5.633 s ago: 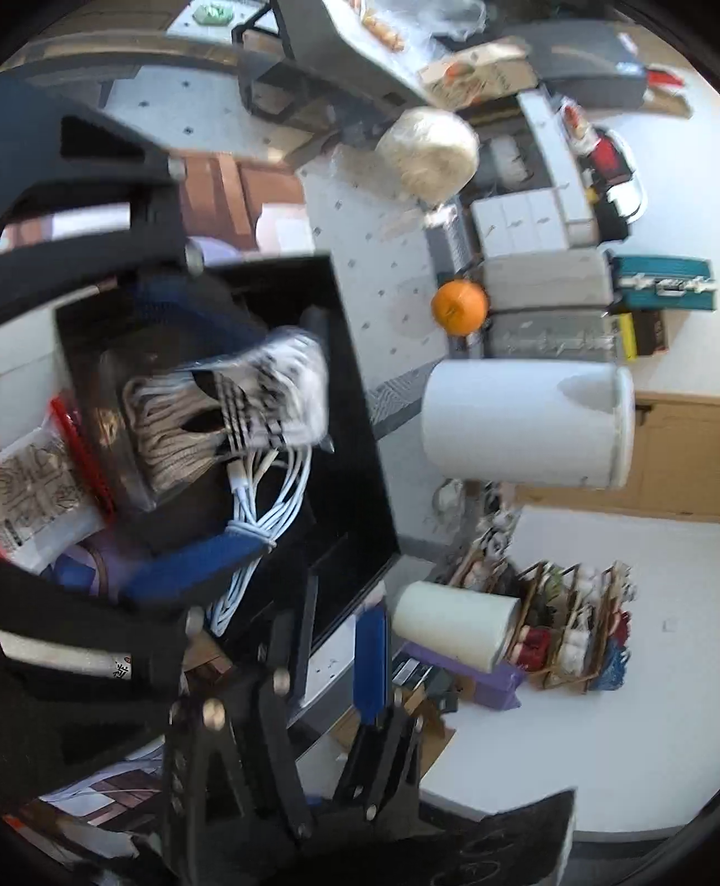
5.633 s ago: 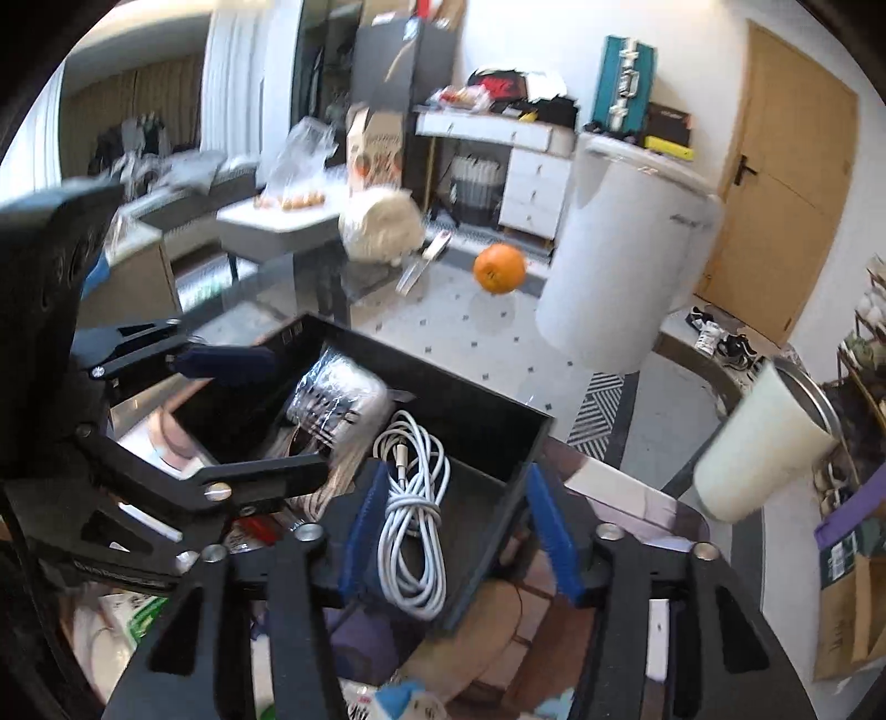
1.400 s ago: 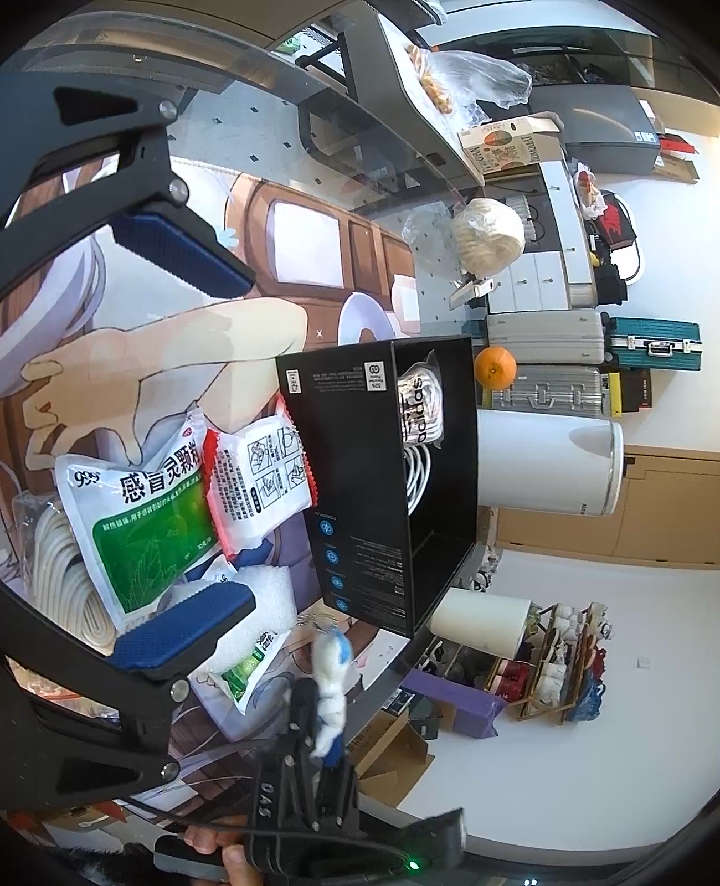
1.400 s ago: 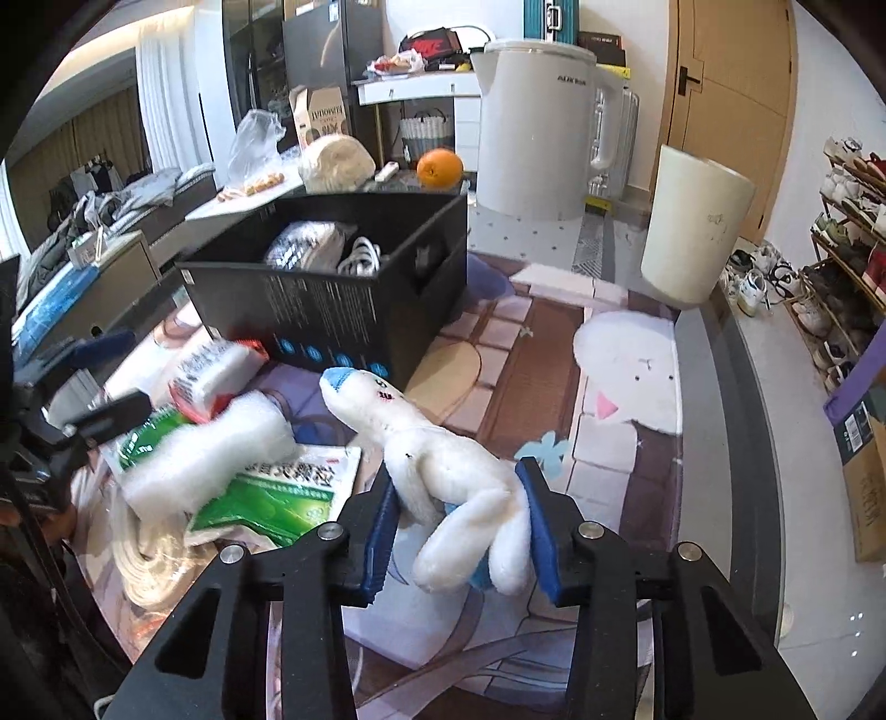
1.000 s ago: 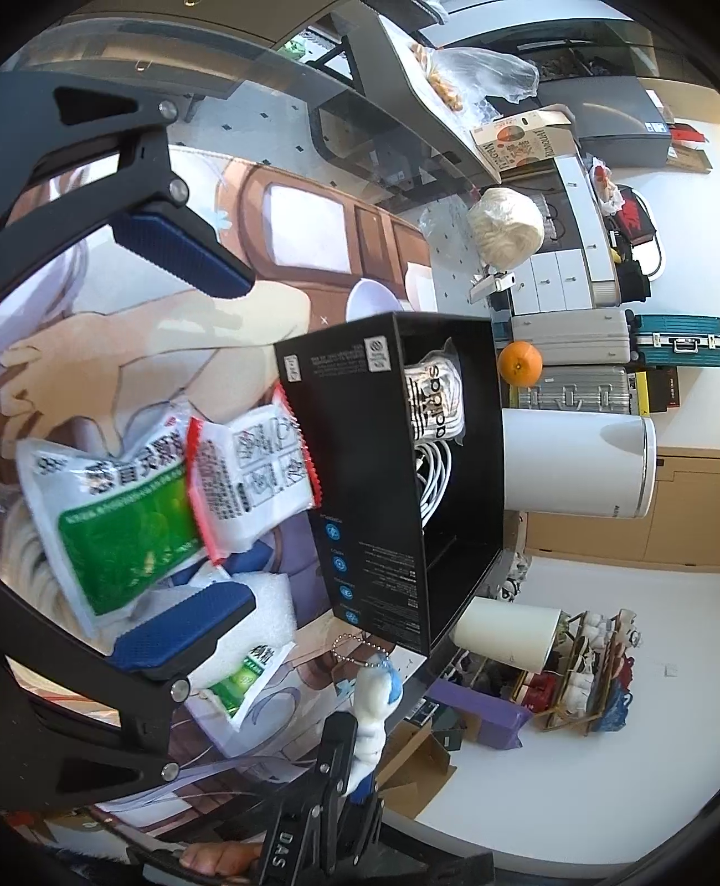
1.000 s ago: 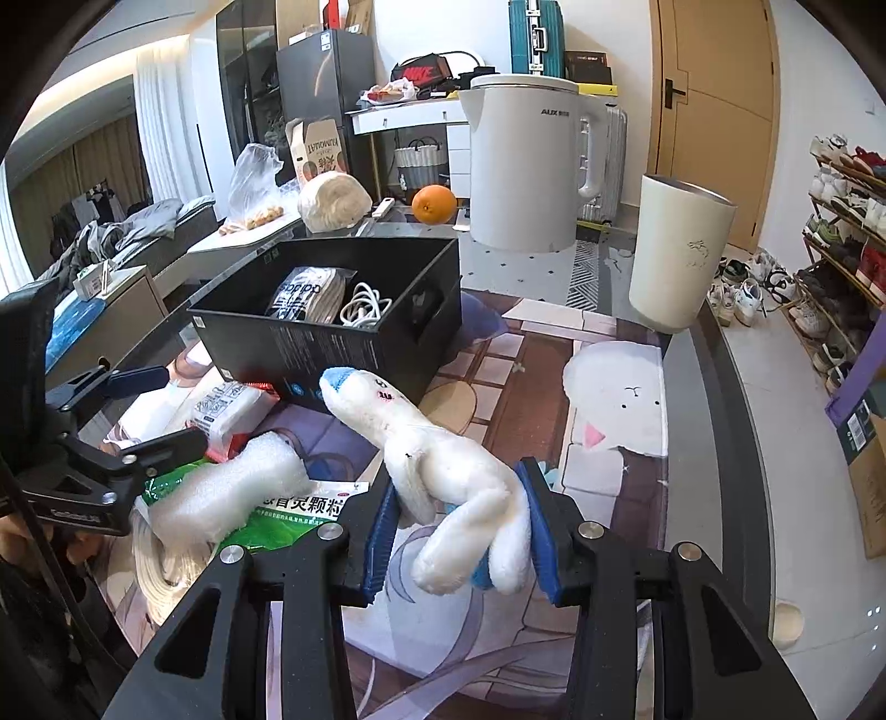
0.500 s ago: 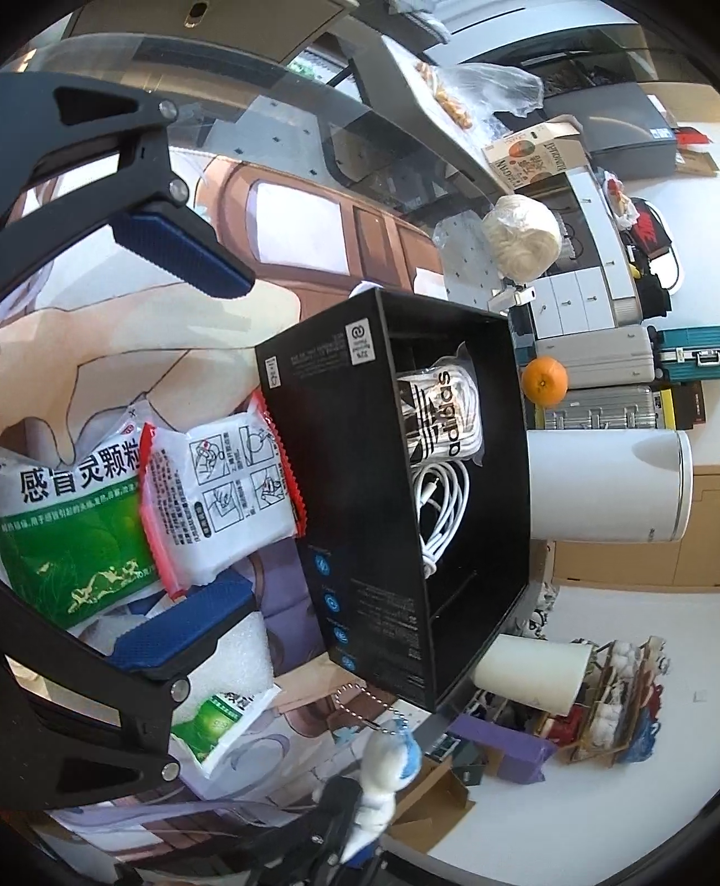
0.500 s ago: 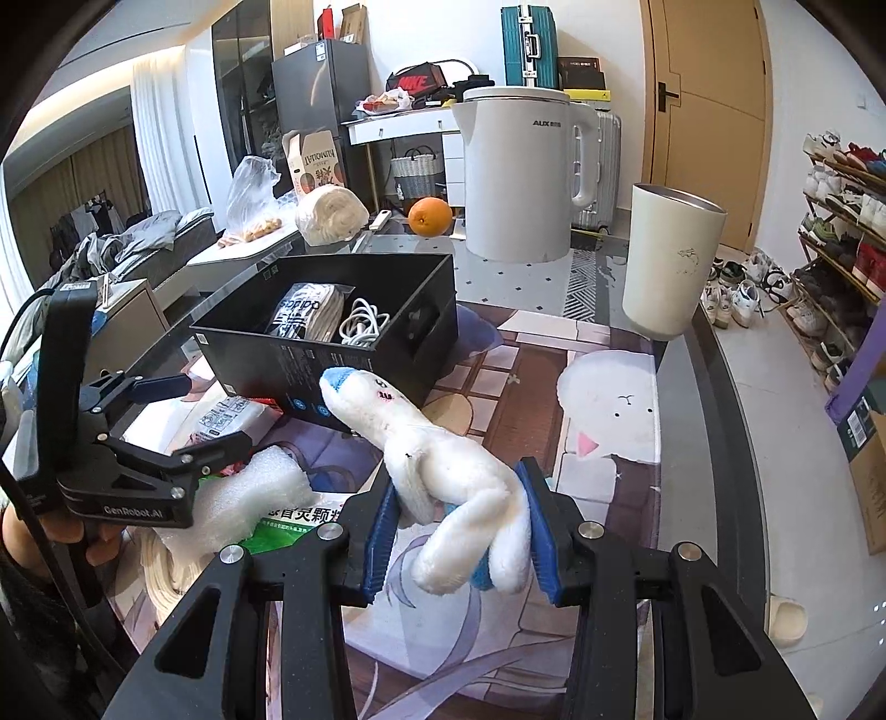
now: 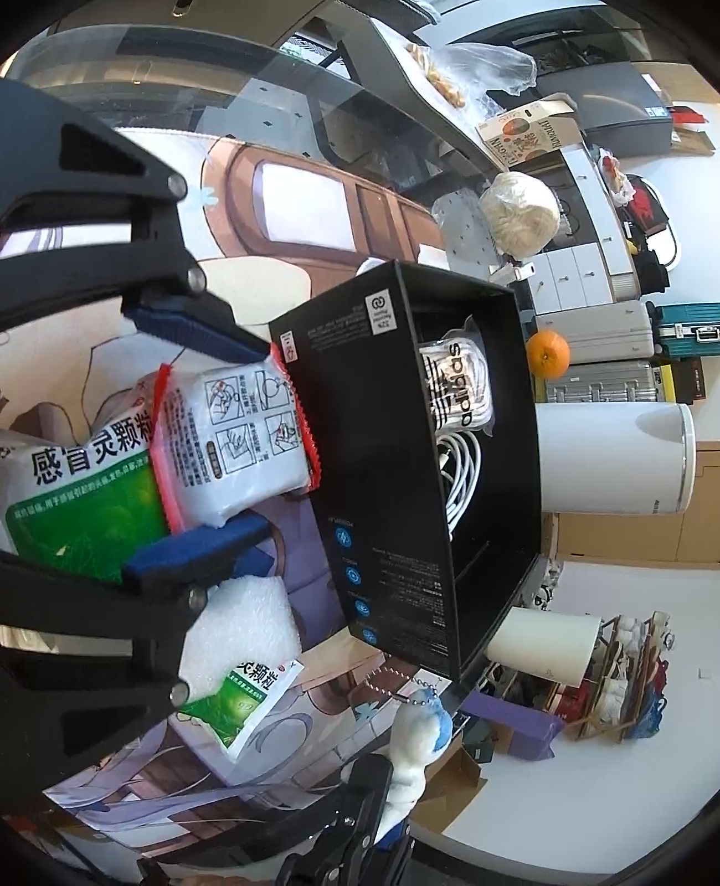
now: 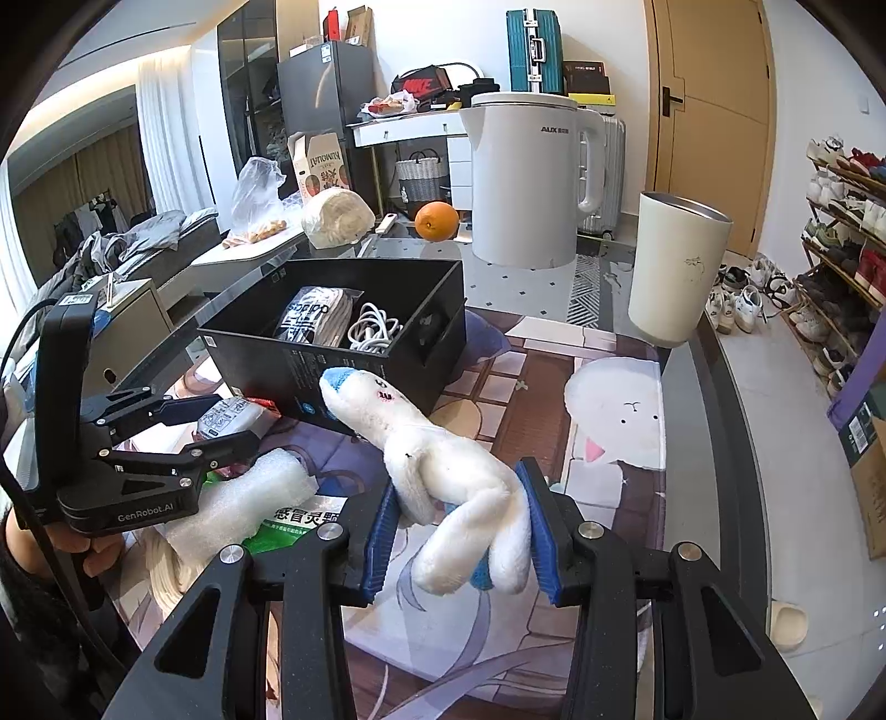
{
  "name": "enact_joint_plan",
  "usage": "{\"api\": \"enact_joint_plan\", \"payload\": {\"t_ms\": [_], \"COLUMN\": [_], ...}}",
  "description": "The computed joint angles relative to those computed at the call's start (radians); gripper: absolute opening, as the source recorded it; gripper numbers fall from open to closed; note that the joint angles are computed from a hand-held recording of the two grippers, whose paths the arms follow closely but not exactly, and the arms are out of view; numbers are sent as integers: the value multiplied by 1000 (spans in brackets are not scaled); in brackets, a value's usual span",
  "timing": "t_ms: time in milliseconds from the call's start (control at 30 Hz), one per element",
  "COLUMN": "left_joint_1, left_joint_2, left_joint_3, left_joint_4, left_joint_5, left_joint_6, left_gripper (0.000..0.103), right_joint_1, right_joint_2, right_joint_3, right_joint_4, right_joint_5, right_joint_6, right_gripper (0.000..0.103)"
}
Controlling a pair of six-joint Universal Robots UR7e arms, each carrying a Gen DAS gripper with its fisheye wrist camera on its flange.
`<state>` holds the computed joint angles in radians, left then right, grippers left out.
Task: Organize soft objects
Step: 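Lift the plush rabbit with the right tool while the left tool grasps the red-trimmed white packet, then carry the packet with the left tool while the right tool carries the rabbit over the black box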
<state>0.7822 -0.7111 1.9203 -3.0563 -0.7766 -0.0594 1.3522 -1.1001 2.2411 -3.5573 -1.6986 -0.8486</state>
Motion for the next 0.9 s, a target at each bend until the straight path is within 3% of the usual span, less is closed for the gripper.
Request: {"api": "enact_joint_plan", "payload": {"t_ms": [133,900], "left_joint_1": [-4,-15], "left_joint_2": [0,-50], "left_joint_3": [12,96], "left_joint_4": [-30,-241], "left_joint_5": [9,-19], "left_joint_6": [12,66], "left_gripper": [47,46], "right_joint_1": [4,44], "right_joint_2": [2,44], "right_joint_3": [2,3], "right_joint_4": [-4,-88], "right_joint_5": [10,-5], "right_joint_6": [-3,17], "right_gripper": [42,42]}}
